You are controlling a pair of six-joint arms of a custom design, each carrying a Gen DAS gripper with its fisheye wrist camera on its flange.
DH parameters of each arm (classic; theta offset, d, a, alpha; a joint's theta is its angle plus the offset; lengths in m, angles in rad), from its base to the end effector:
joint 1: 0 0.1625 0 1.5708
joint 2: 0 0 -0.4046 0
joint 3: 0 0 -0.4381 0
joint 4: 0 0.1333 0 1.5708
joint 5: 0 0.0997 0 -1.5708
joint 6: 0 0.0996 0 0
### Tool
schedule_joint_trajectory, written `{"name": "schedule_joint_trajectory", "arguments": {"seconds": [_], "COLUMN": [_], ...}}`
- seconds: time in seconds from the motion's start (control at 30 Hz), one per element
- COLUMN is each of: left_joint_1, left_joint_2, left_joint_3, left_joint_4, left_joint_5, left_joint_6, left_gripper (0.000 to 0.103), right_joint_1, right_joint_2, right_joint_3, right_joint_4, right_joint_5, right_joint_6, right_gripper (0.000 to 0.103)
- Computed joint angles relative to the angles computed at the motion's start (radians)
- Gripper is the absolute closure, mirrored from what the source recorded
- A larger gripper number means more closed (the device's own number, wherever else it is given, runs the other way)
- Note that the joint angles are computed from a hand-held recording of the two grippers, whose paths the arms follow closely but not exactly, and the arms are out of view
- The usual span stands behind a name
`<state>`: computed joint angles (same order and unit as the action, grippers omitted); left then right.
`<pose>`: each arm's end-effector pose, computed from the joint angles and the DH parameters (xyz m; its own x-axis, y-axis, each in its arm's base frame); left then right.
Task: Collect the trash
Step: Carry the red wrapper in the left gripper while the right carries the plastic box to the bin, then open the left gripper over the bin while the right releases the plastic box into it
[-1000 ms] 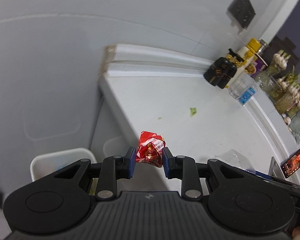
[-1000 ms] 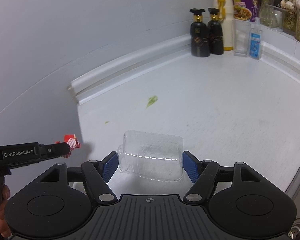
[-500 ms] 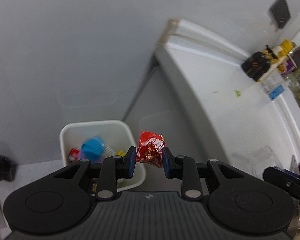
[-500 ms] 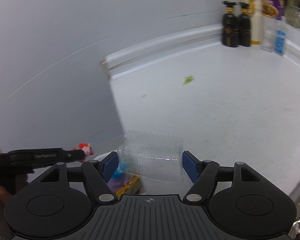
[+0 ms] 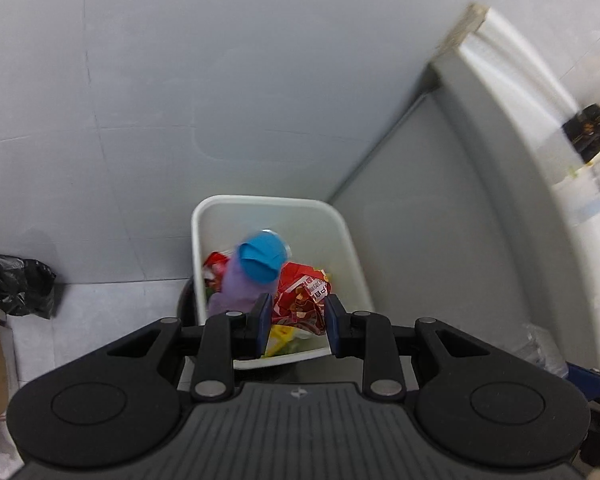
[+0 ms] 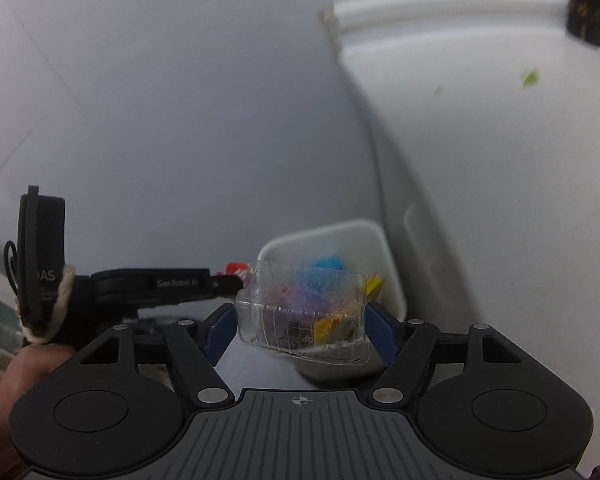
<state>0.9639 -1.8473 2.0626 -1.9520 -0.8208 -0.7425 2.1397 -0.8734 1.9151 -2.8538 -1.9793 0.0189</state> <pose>-0.0788 -0.4662 0.4027 -0.8704 -0.3084 -0.3837 -0.0353 0.8165 -0.5762 0.4020 -0.4547 0.0295 -0.8340 -0.3989 0.3811 -0.5074 0.8258 -0.2462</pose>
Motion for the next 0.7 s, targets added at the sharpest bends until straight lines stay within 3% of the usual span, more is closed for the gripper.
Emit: {"name": "schedule_joint_trajectory", "arguments": {"seconds": [0.4,0.57,0.7], "left_joint_1": [0.188,0.223,0.235], "left_joint_2": [0.152,0.196,0.207], "left_joint_3": [-0.007,-0.009,-0.009], "left_joint_4": [-0.186,-0.229,-0.221], "left_joint_5": [-0.047,-0.052,-0.036], "left_joint_6": [0.284,0.34,0.357], "left_gripper": [0.076,0.076,0.075], "right_joint_1": [-0.102,-0.11,-0.112], "right_joint_2": [0.246,0.339,0.395], "right_joint_3": [-0.165,-0.237,-0.284], "right_joint_4": [0.027,0.018,-0.008], "right_joint_5": [-0.001,-0.017,-0.064], "right_joint_6": [0.043,-0.014,-0.128], "right_gripper": [0.032,0.03,0.03]}}
